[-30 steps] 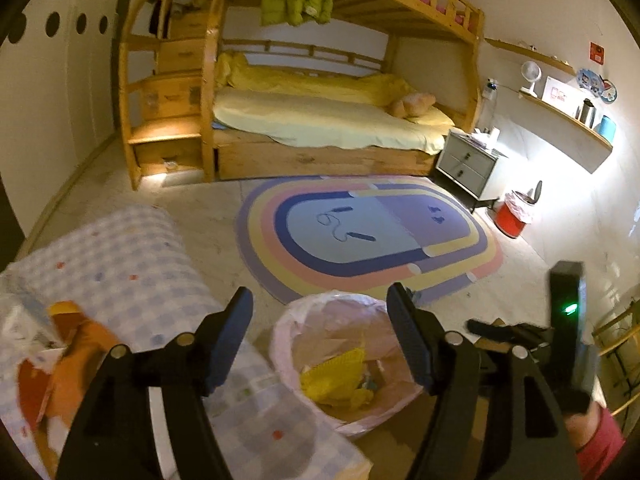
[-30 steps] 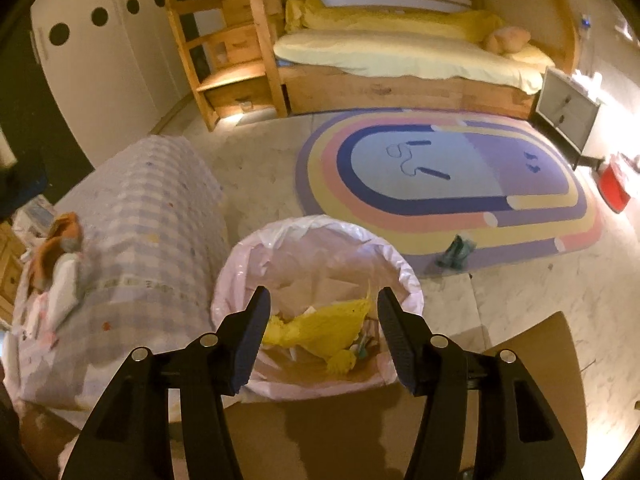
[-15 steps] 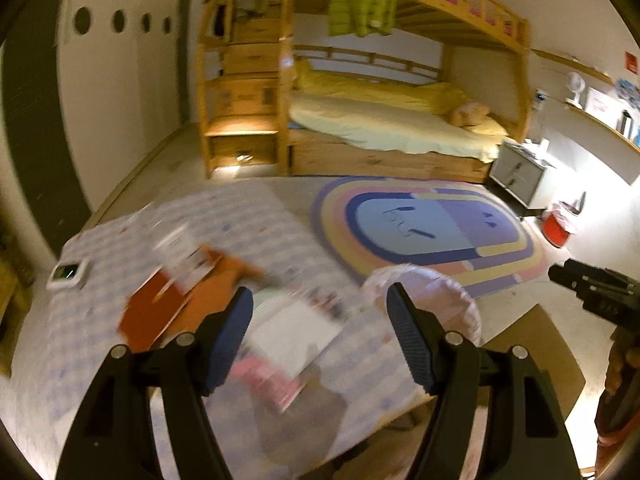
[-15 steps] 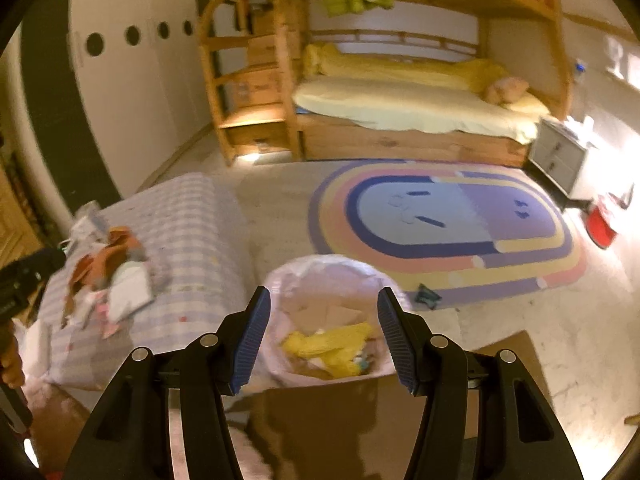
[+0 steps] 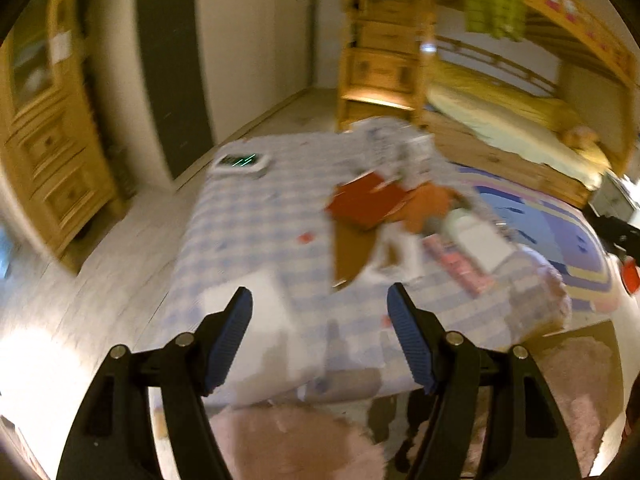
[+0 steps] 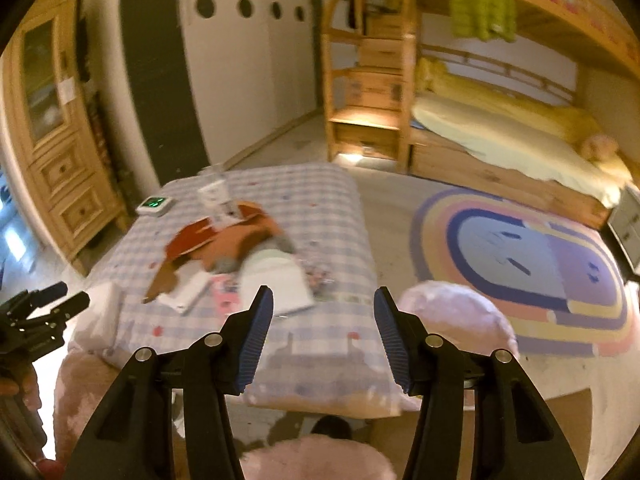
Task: Collect trash
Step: 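Move both grippers back over the table, then close the left gripper on the white foam block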
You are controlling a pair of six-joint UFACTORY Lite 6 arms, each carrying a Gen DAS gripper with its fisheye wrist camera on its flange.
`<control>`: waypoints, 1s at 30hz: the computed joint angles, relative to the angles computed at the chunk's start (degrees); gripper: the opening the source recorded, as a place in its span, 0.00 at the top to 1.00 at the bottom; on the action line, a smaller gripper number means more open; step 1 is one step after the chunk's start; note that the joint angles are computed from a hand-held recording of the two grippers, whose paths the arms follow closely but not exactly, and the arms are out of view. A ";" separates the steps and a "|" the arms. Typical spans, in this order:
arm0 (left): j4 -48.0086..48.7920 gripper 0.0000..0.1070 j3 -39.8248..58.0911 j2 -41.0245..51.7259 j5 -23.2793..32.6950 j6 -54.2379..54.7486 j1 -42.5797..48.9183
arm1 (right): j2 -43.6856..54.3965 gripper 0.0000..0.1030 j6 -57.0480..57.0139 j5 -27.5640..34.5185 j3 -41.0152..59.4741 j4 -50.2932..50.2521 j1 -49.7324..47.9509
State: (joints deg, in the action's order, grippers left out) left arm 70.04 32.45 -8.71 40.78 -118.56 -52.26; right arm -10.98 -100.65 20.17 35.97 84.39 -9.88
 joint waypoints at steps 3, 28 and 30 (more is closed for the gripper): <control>-0.54 0.22 -4.34 -1.47 -1.32 -2.76 2.07 | -1.14 0.47 -1.46 -2.52 -1.45 2.96 4.95; 18.31 0.40 0.97 11.47 -15.91 -10.49 21.08 | 11.94 0.38 -18.30 -6.42 2.13 23.18 13.86; 19.74 0.40 2.20 11.75 -15.27 -11.07 20.91 | 15.26 0.39 -20.28 -7.03 4.25 25.45 14.44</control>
State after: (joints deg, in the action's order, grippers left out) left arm 89.78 34.65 3.04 25.51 -129.63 -31.35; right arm 4.28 -120.94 13.14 40.22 109.84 4.56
